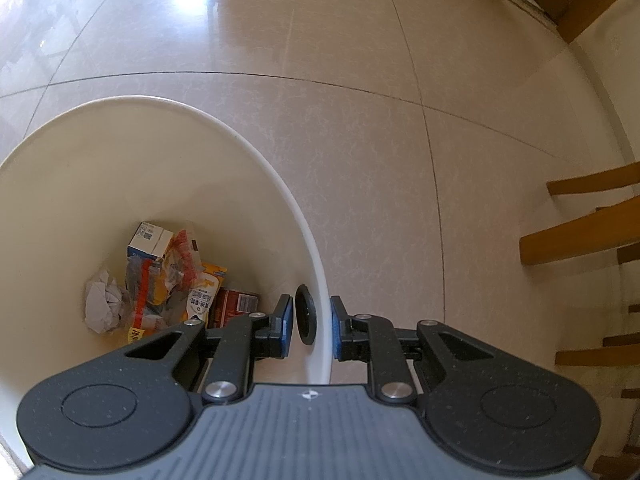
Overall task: Collect trash
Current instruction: 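Move the left tool to the orange half and grasp it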
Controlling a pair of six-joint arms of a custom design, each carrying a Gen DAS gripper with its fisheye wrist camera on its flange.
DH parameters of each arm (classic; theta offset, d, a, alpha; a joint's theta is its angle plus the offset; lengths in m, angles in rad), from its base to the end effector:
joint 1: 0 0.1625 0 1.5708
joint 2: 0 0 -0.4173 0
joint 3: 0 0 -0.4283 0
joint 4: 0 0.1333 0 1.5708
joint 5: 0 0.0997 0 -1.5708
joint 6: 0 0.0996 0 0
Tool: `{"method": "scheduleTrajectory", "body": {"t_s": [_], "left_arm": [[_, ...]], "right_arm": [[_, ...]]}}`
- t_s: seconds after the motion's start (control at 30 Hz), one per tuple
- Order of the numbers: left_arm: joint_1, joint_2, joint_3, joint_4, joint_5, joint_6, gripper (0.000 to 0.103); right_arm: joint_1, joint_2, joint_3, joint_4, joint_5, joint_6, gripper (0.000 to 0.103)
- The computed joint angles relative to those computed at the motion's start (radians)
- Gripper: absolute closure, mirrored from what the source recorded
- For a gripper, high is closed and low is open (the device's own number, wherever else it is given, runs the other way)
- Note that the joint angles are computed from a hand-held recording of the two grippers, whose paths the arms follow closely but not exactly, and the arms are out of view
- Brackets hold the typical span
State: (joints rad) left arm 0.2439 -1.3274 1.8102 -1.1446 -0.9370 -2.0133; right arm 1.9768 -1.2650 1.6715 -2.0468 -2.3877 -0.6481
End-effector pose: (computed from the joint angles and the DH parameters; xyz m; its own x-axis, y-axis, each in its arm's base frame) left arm -0.4173 -0.3020 0.2407 -0.6497 -0.5172 -0.5571 -0.0215 0.7450 -0.6667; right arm 0.3019 -0.5486 0.3300 -0.2794 -0.7317 0.6217 -0.7058 0.5955 0.3837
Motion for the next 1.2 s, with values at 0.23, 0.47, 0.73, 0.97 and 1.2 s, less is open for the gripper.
{"method": "scheduleTrajectory", "body": {"t_s": [0.23, 0.47, 0.73, 0.97, 1.2], "left_arm": [[-0.036, -0.153, 0.214, 0.016, -0.158, -0.252, 0.008], [-0.028, -0.254, 0.348, 0.042, -0.245, -0.334, 0.008], [0.032, -0.280, 0.440, -0.042, -0.265, -0.197, 0.008], [0.073, -0.305, 0.516, -0.133, -0.223, -0.200, 0.008], [0.087, -0.323, 0.562, -0.143, -0.236, -0.234, 0.008]], "right_arm": [[0.001, 0.002, 0.005, -0.019, -0.006, -0.009, 0.080], [0.004, -0.002, 0.025, -0.052, -0.016, -0.029, 0.081], [0.006, -0.003, 0.040, -0.087, -0.028, -0.051, 0.080], [0.006, -0.004, 0.039, -0.087, -0.027, -0.055, 0.080], [0.008, -0.001, 0.037, -0.082, -0.030, -0.054, 0.080]]}}
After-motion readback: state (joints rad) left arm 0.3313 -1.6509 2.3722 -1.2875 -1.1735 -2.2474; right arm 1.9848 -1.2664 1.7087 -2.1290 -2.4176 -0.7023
